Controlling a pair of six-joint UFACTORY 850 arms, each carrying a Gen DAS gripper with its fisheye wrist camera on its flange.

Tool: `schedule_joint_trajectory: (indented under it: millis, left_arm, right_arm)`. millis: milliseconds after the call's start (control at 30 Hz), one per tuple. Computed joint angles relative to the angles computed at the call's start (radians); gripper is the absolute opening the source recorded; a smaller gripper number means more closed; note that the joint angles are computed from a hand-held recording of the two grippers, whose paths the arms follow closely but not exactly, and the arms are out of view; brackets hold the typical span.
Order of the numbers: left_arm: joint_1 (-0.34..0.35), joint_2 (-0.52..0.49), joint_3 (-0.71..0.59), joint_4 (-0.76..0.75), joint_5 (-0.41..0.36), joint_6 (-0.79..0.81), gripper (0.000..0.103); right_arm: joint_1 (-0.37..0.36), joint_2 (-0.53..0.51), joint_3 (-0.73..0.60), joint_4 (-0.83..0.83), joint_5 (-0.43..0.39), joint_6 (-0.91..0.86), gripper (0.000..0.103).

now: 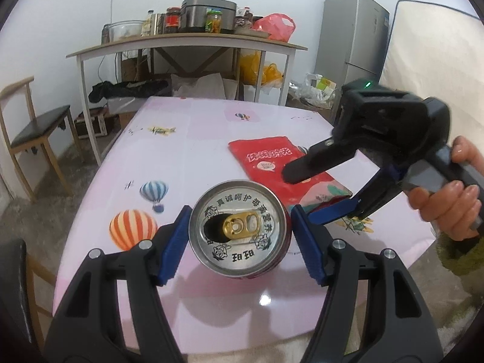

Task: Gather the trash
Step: 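Lift the cartoon can with the right tool while the left tool grasps the red drink can, then grasp the red snack bag edge with the right tool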

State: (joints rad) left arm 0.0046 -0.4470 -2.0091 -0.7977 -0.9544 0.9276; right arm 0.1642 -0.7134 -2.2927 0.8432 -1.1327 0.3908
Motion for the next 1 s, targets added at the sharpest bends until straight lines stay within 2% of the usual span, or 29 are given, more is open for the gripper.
schedule_joint_trajectory:
  millis: [200,333,400,500,667,767,833,900,1000]
  left_arm:
    - [-0.026,-0.009,-0.011,0.024,0.037,-0.015,0.063]
    - [-0.036,-0.041,-0.056,0.033,0.015,-0.062,0.062]
    - [-0.04,-0.046,-0.062,0.038,0.017,-0.067,0.062]
    - [-0.042,-0.042,-0.054,0.037,0.025,-0.059,0.062]
    - [-0.047,-0.032,-0.037,0.05,0.041,-0.061,0.062]
    - [-0.049,-0.039,-0.051,0.071,0.025,-0.09,0.062]
    - [-0.048,-0.041,-0.057,0.078,0.019,-0.111,0.065]
    - [-0.045,-0.032,-0.049,0.072,0.028,-0.117,0.072]
    - [-0.042,-0.019,-0.036,0.071,0.04,-0.119,0.076]
  right_arm:
    - [-0.015,0.116,0.114,-0.183,0.109,0.018,0.083]
    - [-0.042,0.191,0.221,-0.311,0.178,0.092,0.08]
    - [-0.05,0.194,0.226,-0.42,0.161,0.154,0.072]
    - [-0.057,0.184,0.22,-0.491,0.141,0.173,0.063]
    - [-0.044,0.113,0.138,-0.549,0.062,0.139,0.051]
    - [-0.023,0.073,0.069,-0.63,0.014,0.127,0.043]
    - [-0.015,0.069,0.058,-0.664,0.002,0.118,0.034]
    - [-0.005,0.052,0.027,-0.718,-0.033,0.12,0.025]
    - [0.01,0.042,0.006,-0.782,-0.06,0.107,0.015]
